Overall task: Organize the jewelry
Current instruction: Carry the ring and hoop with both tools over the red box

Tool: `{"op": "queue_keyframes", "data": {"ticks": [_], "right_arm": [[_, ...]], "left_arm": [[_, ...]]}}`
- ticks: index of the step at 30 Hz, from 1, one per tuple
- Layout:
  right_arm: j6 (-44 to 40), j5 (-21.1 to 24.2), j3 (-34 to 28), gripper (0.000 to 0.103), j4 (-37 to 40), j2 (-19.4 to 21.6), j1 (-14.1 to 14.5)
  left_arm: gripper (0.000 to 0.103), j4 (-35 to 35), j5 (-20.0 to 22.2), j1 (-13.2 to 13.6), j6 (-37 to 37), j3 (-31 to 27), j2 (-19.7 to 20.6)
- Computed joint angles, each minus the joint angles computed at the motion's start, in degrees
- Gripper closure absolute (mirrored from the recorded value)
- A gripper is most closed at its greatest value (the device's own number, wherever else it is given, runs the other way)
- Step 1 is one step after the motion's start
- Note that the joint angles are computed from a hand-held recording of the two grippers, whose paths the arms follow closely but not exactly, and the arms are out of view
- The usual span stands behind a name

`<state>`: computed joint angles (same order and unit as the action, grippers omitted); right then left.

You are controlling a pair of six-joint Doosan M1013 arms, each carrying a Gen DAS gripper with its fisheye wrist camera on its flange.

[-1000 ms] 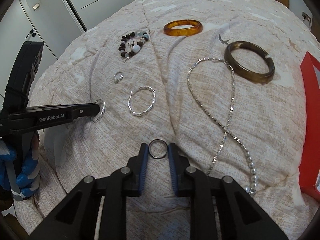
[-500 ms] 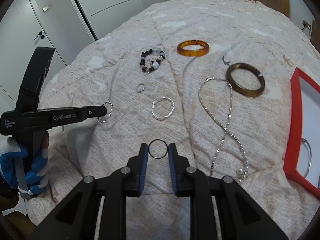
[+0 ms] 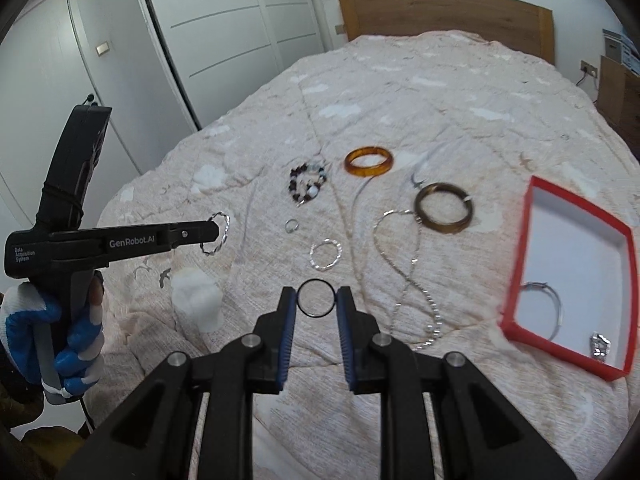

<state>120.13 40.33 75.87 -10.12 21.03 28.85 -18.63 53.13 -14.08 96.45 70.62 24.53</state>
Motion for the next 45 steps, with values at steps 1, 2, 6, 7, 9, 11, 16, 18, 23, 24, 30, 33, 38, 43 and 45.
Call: {"op": "queue_keyframes", "data": {"ticks": [1, 2, 6, 7, 9, 11, 16, 18, 23, 24, 30, 33, 38, 43, 45], "right_arm": [[1.4, -0.4, 0.6, 0.084, -1.3, -0.7, 0.0], [2.7, -0.6, 1.2, 0.084, -2.6, -1.3, -0.1], [9.0, -1.4, 3.9, 0.084, -8.7, -4.1, -0.9], [10.7, -1.4, 4.6, 0.084, -10.2, -4.8, -1.1], [14.0, -1.6, 6.0, 0.084, -13.1, -6.1, -1.8], [17.0, -1.6, 7.5, 0.084, -15.6, -7.4, -2.5], [22.5, -1.1, 10.6, 0.084, -20.0, -9.9, -4.5], [23.7, -1.0, 11.8, 0.084, -20.8, -10.6, -5.5], [24.0, -2.1, 14.5, 0.084, -18.8, -11.1, -8.1], [23.6, -2.5, 14.9, 0.084, -18.0, -11.1, -8.6], [20.4, -4.4, 16.8, 0.084, -12.2, -10.0, -11.8], [17.9, -4.4, 16.8, 0.084, -10.3, -9.3, -13.2], [14.6, -3.8, 16.2, 0.084, -8.4, -8.2, -14.8], [12.5, -2.8, 15.8, 0.084, -6.9, -7.1, -15.5], [11.9, -2.1, 15.7, 0.084, -6.5, -6.8, -15.6]], "left_arm": [[0.098, -0.5, 0.1, -0.4, 0.5, -0.3, -0.2], [0.098, -0.8, 0.1, -0.8, 0.9, -0.6, -0.2], [0.098, -1.9, 0.7, -2.6, 2.7, -2.0, -0.3], [0.098, -2.3, 0.9, -3.1, 3.3, -2.4, -0.2], [0.097, -2.9, 1.4, -4.2, 4.2, -3.4, 0.0], [0.098, -3.3, 1.9, -5.4, 5.0, -4.1, 0.4], [0.098, -3.6, 3.0, -8.5, 6.7, -6.3, 1.8], [0.098, -3.4, 3.9, -9.6, 7.0, -7.6, 2.8], [0.098, -2.2, 6.3, -11.7, 7.6, -10.6, 5.6], [0.098, -2.1, 7.1, -12.1, 7.8, -11.3, 6.3], [0.098, -1.7, 10.7, -14.1, 8.4, -14.7, 10.1], [0.098, -1.6, 12.0, -15.0, 8.4, -16.2, 11.7], [0.098, 1.3, 13.3, -16.5, 7.0, -18.3, 14.2], [0.097, 3.6, 15.6, -17.1, 5.7, -19.9, 16.0], [0.098, 3.4, 16.2, -17.1, 5.7, -20.1, 16.3]]}}
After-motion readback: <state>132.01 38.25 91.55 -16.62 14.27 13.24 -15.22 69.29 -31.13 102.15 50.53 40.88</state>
